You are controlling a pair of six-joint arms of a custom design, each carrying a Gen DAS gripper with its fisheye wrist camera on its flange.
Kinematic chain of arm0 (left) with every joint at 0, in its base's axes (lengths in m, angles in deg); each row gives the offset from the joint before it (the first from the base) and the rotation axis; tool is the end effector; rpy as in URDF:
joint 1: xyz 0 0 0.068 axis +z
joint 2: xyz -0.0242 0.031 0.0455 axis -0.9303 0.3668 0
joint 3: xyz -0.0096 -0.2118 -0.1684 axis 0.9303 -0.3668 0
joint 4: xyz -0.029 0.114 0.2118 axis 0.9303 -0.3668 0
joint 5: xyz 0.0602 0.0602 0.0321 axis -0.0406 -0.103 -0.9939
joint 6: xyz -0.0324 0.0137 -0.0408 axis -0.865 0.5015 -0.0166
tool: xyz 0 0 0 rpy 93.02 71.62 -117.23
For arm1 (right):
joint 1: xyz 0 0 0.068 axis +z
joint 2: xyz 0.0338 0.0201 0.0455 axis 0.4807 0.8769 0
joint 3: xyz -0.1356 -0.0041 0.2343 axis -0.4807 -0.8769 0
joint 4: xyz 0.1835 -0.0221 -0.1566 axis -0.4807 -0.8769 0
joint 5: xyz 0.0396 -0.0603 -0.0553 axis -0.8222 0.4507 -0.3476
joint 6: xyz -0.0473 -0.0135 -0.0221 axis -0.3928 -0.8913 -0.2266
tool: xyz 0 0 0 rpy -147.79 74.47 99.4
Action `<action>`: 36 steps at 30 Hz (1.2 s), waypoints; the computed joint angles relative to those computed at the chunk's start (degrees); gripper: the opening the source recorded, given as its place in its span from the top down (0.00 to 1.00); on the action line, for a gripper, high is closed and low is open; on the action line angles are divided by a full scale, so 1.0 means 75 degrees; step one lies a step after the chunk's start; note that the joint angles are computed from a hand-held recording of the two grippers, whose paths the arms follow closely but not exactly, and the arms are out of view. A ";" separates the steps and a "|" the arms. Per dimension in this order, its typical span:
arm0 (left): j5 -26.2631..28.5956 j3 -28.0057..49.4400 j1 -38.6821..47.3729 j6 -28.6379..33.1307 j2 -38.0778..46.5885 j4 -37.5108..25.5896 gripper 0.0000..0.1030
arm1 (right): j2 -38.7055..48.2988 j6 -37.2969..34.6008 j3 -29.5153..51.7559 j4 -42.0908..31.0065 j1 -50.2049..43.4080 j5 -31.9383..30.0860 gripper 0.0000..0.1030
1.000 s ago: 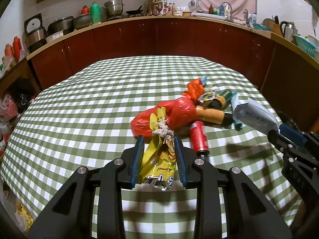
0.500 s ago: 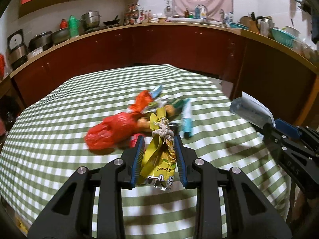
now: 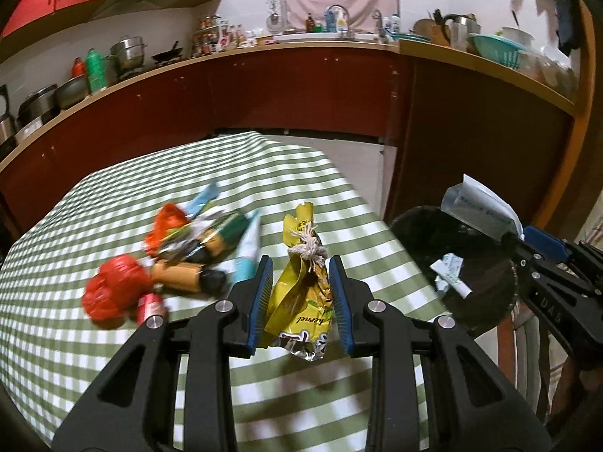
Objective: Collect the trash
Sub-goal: 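Carry the large white tube with the right gripper over the bin, then release the white tube with the right gripper while the left drops the yellow wrapper into the bin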
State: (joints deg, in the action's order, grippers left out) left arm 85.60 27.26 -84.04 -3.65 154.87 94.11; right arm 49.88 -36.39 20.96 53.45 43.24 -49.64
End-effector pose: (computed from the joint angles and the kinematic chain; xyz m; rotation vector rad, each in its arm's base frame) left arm 0.3111 -0.0894 0.0762 0.5095 2.2106 -0.1497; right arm 0.2682 0.0531 0.0589 0.4093 2.2283 -0.1892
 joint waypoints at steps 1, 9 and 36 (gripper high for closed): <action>-0.0051 0.0083 -0.0134 -0.0033 0.0077 -0.0028 0.71 | 0.0038 -0.0006 -0.0038 0.0071 -0.0061 -0.0022 0.68; -0.0515 0.0733 -0.1096 -0.0272 0.0626 -0.0226 0.71 | 0.0297 -0.0237 -0.0246 0.0596 -0.0731 -0.0347 0.68; -0.1177 0.2726 -0.2202 -0.0597 0.1877 -0.1311 0.71 | 0.1200 -0.0716 0.0320 0.1063 -0.2045 -0.1368 0.68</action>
State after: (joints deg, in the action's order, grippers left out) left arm 76.78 47.71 -100.55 -8.13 168.94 84.27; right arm 58.88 -41.76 23.37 61.42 27.90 -59.90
